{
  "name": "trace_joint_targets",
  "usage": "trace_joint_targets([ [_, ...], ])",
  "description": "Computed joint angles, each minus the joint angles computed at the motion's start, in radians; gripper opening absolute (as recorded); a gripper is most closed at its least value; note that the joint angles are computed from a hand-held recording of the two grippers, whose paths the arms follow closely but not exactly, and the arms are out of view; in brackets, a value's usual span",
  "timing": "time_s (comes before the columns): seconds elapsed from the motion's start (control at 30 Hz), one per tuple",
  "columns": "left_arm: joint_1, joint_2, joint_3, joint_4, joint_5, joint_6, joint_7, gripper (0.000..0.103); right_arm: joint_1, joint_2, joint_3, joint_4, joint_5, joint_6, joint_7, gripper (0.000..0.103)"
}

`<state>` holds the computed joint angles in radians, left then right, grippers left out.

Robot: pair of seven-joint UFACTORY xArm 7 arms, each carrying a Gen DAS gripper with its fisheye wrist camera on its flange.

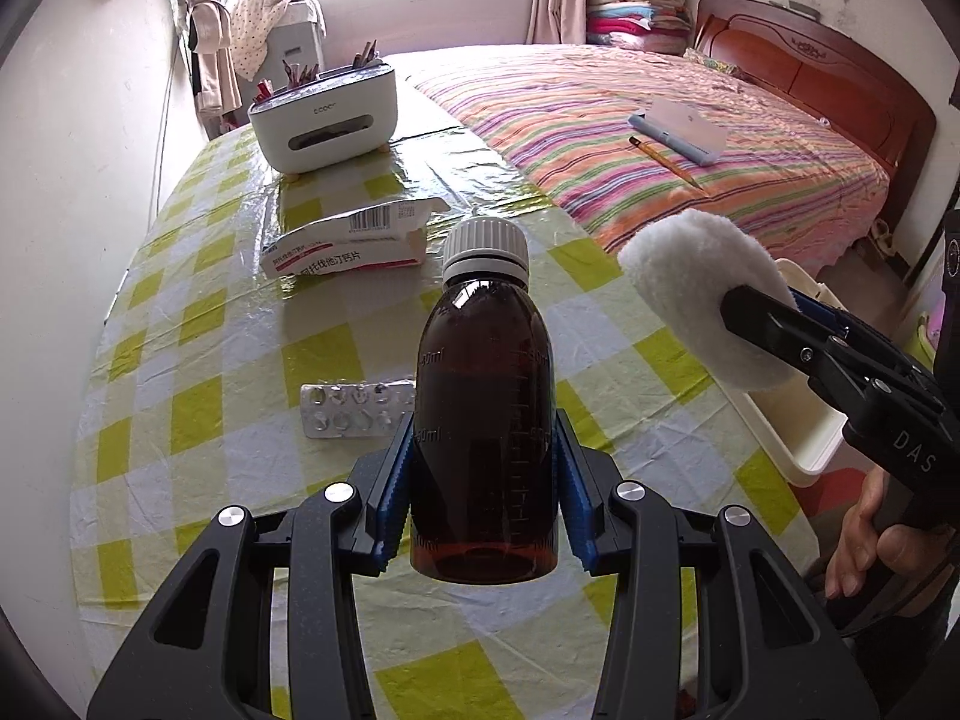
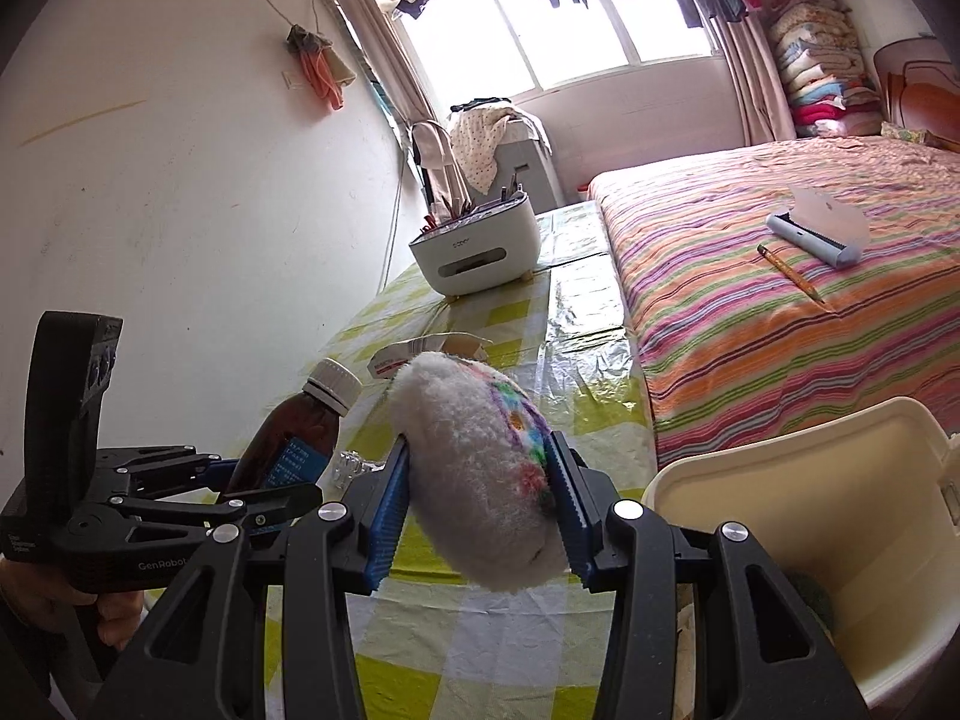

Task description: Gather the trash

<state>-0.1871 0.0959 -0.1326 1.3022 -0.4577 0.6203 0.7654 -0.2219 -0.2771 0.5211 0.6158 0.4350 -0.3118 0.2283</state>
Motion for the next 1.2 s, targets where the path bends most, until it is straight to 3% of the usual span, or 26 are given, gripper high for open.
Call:
trace_joint_targets([
  [0.07,-0.002,-0.025,-0.012,-0.038,-0.068,-0.008,0.037,0.041,0.049,-0.018,-0.057,-0.028,-0.012,-0.024,0.024,0.043],
  [0.23,-0.045,-0.103,-0.021,-0.163,-0.192,-0.064,0.133,0.041,-0.061,-0.103,0.038,-0.075,0.075,-0.026,0.025,0.043],
  [0.37,-0.089,-0.163,-0.010,-0.250,-0.269,-0.090,0.189,0.041,-0.030,-0.144,-0.018,-0.125,0.056,-0.047,0.086,0.043],
  [0.53,-0.144,-0.231,0.013,-0.342,-0.345,-0.141,0.238,0.041,-0.065,-0.216,-0.010,-0.178,0.062,-0.035,0.150,0.043],
  [0.73,-0.179,-0.259,0.033,-0.389,-0.348,-0.138,0.215,0.042,-0.254,-0.350,0.143,-0.218,0.070,0.051,0.219,0.043],
  [1.2,-0.229,-0.280,0.029,-0.418,-0.339,-0.131,0.201,0.041,-0.310,-0.456,0.101,-0.287,-0.036,0.190,0.408,0.044],
])
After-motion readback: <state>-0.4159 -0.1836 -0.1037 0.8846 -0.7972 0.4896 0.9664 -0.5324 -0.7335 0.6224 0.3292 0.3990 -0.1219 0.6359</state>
